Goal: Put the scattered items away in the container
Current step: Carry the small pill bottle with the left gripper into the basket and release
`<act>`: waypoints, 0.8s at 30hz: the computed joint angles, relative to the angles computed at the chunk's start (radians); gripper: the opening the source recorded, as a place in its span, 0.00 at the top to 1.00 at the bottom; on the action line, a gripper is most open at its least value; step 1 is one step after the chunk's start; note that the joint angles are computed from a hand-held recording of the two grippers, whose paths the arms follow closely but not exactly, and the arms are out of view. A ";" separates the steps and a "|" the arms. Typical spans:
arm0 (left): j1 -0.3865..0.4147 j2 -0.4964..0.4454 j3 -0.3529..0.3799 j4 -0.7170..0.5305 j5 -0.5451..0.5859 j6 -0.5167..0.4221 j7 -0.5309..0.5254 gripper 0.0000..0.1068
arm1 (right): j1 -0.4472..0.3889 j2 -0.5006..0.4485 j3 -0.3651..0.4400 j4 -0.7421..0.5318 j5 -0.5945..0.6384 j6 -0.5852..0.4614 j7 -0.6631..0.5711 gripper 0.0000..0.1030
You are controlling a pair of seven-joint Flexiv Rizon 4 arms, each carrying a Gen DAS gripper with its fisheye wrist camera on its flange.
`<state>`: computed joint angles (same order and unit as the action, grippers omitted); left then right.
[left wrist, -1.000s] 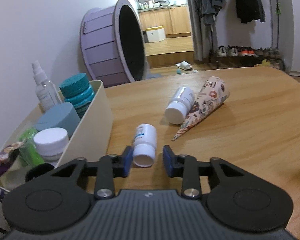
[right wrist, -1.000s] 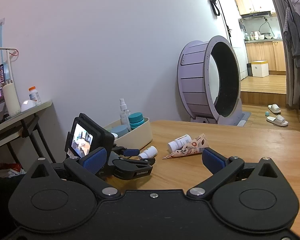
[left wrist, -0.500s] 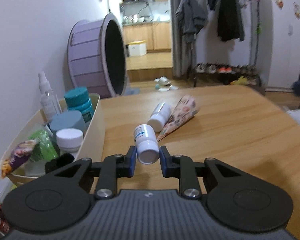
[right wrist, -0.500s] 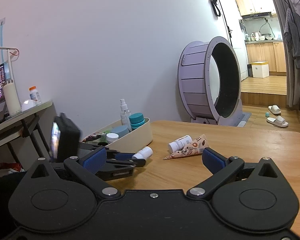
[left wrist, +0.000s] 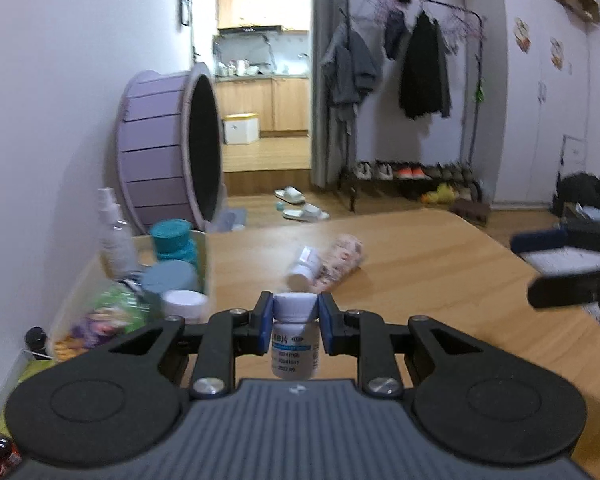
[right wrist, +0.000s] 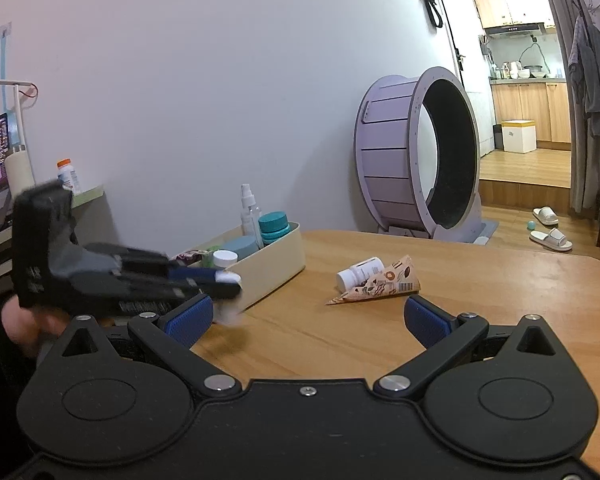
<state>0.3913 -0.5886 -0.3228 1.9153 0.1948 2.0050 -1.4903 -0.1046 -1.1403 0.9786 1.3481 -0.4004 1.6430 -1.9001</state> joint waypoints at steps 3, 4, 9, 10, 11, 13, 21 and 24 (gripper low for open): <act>0.042 0.019 -0.016 0.023 0.017 0.031 -0.031 0.78 | 0.008 0.004 -0.009 0.000 0.001 -0.006 -0.002 0.00; 0.045 0.027 -0.008 0.030 0.017 0.039 -0.041 0.78 | 0.009 0.005 -0.009 0.001 0.003 -0.009 -0.004 0.00; 0.084 0.042 -0.004 0.035 0.033 0.032 -0.099 0.78 | 0.021 0.005 -0.007 -0.009 0.019 -0.029 -0.023 0.00; 0.086 0.038 -0.003 0.032 0.033 0.026 -0.104 0.78 | 0.025 0.005 -0.008 -0.012 0.024 -0.035 -0.028 0.00; 0.086 0.033 -0.001 0.028 0.031 0.020 -0.107 0.78 | 0.029 0.006 -0.009 -0.014 0.030 -0.039 -0.034 0.00; 0.054 0.018 0.032 0.011 0.009 0.017 -0.099 0.78 | 0.034 0.008 -0.011 -0.018 0.044 -0.049 -0.048 0.00; 0.020 -0.027 0.087 -0.006 -0.027 0.115 -0.143 0.78 | 0.049 0.030 -0.025 -0.020 0.121 -0.074 -0.107 0.00; 0.035 -0.038 0.076 -0.019 0.025 0.161 -0.177 0.78 | 0.043 0.037 -0.021 -0.014 0.144 -0.073 -0.127 0.00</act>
